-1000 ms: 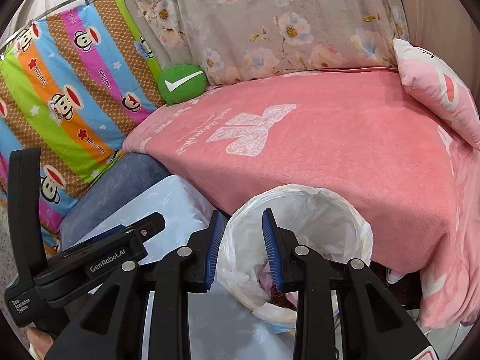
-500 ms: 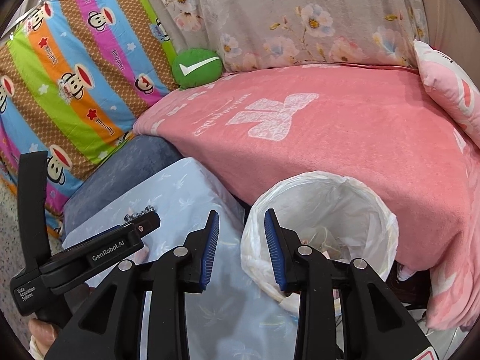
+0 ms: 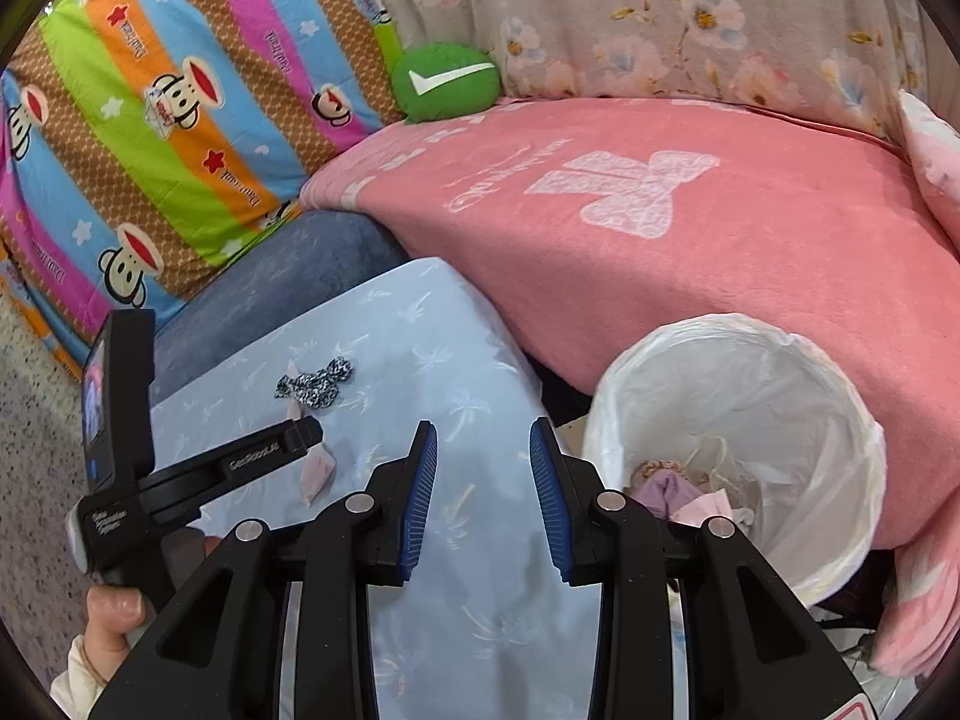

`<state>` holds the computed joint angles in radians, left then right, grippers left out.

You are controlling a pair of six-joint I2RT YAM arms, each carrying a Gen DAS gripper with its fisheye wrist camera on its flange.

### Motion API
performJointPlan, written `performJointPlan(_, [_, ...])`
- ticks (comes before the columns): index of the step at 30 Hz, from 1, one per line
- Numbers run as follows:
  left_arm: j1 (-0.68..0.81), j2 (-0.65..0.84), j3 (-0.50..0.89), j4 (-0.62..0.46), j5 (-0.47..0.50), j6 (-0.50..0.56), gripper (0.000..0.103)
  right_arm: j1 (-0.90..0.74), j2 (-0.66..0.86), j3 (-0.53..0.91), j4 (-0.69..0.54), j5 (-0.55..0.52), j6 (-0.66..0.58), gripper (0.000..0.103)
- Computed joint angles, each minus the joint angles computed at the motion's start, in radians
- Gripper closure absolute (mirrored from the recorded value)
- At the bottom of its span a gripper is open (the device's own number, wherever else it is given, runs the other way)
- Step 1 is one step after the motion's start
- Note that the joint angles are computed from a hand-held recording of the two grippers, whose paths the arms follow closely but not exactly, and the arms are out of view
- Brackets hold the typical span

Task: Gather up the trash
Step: 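Move both open tools back toward the leopard-print cloth and pink strip, then grasp the pink strip with the left tool while the right tool grasps the leopard-print cloth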

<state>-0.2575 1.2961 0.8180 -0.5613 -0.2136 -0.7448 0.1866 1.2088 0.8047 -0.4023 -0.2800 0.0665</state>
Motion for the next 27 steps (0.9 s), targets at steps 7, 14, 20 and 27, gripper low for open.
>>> performJointPlan(7, [0.141, 0.102, 0.005, 0.07, 0.071, 0.062, 0.026, 0.114, 0.141, 0.054, 0.062, 0.06, 0.051, 0.071])
performJointPlan(14, [0.234, 0.162, -0.013, 0.145, 0.139, 0.101, 0.034, 0.202, 0.281, 0.123, 0.106, 0.099, 0.094, 0.071])
performJointPlan(20, [0.309, 0.163, -0.07, 0.201, 0.241, 0.157, 0.082, 0.285, 0.388, 0.188, 0.124, 0.13, 0.117, 0.071])
performJointPlan(27, [0.4, 0.036, -0.131, 0.174, 0.255, 0.223, 0.094, 0.389, 0.534, 0.311, 0.123, 0.134, 0.144, 0.071])
